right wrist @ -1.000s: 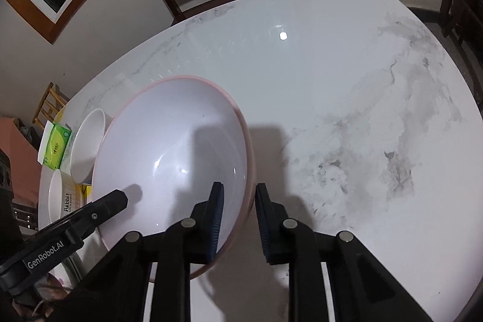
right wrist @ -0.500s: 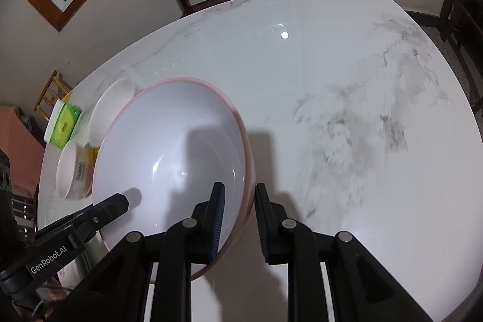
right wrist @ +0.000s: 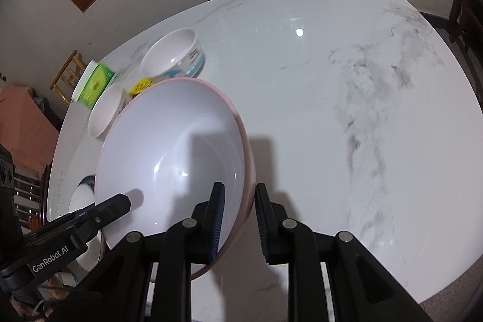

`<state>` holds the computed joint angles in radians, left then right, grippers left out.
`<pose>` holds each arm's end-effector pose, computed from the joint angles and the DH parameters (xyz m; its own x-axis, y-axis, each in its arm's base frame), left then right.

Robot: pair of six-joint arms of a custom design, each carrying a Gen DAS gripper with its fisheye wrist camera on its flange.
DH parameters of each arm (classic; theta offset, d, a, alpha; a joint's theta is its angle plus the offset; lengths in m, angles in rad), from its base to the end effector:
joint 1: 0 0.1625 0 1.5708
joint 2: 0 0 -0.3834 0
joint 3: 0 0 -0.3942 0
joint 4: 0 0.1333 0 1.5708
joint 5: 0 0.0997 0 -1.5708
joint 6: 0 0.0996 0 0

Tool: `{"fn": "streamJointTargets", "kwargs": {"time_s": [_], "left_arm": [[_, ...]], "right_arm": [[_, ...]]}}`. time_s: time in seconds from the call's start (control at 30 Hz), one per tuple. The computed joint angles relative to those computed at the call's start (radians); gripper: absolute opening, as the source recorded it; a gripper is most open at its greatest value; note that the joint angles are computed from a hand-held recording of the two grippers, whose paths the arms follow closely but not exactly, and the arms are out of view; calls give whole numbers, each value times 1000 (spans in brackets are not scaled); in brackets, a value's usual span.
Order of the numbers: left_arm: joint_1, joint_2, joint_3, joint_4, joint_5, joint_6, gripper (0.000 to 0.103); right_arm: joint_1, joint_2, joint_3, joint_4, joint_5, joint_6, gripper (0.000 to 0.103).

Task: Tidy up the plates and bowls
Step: 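Lift the pink bowl with both tools and carry it beside the plate stack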

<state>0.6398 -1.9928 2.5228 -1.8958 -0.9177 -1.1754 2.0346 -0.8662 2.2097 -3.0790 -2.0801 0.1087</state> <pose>-0.0965 -0.3135 0.2152 -0.8692 -0.2656 -0.4170 -0.0435 0.8813 -0.4706 0.2770 -0.3644 0.0011 -0.8597 -0.2215 0.4603 -0.3501 0.9117 -0.2152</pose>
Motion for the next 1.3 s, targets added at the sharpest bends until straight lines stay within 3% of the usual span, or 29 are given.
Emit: {"fn": "streamJointTargets", "kwargs": {"time_s": [0.2, 0.4, 0.73, 1.3], "left_arm": [[-73, -183, 50, 192, -23, -109, 15], [-103, -294, 83, 295, -40, -161, 15], [-120, -348, 121, 323, -67, -181, 15], [-128, -353, 134, 334, -49, -183, 14]], "right_arm": [[39, 26, 33, -25, 5, 38, 21], [54, 52, 44, -31, 8, 66, 22], [50, 70, 60, -49, 7, 81, 22], [46, 99, 67, -84, 13, 80, 24]]}}
